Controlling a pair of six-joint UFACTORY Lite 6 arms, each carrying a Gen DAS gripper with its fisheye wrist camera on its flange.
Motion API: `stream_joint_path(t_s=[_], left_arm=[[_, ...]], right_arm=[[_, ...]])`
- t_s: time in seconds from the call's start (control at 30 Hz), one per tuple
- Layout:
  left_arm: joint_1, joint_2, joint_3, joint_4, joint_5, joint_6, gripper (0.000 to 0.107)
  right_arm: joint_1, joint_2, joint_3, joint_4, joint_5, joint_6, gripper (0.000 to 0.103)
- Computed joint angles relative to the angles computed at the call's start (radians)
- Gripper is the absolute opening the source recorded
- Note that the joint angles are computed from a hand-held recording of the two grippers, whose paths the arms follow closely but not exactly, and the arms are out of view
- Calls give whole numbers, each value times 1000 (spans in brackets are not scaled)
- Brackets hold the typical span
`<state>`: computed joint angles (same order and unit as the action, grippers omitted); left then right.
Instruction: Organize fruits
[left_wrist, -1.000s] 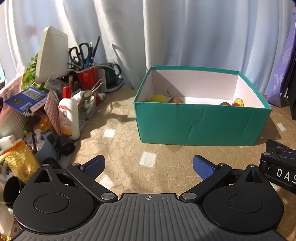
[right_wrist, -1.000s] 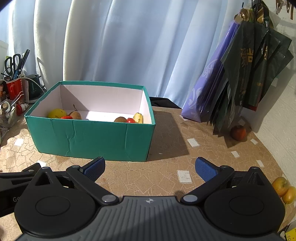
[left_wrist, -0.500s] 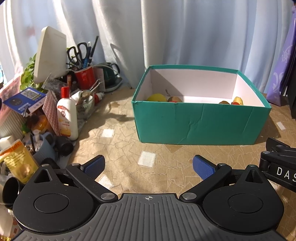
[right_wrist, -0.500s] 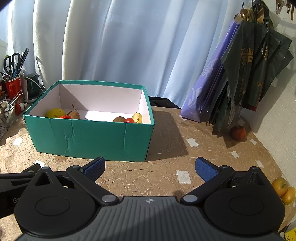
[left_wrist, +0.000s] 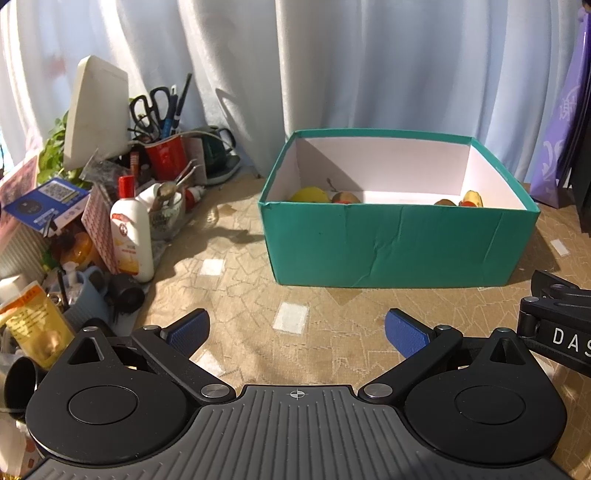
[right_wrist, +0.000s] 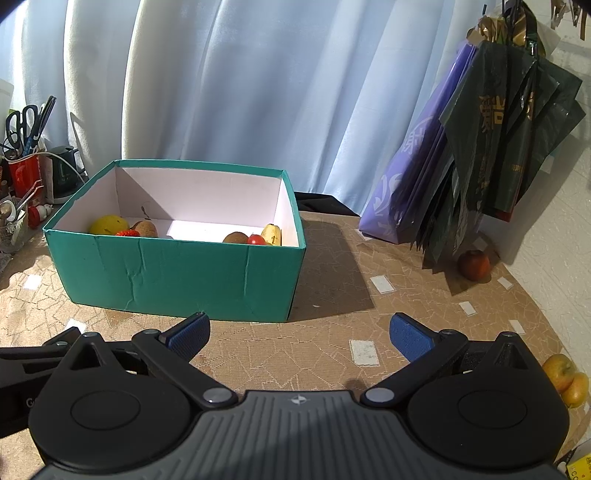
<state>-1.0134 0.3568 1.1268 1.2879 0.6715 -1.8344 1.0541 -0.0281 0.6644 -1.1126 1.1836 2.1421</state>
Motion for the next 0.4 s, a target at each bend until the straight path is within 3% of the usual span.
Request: stream_joint_path(t_s=[0.4], left_arm=[[-2,0,-12,42,-2,-18,103]], right_arm=[[-13,-8,-9,-5,-6,-5,103]])
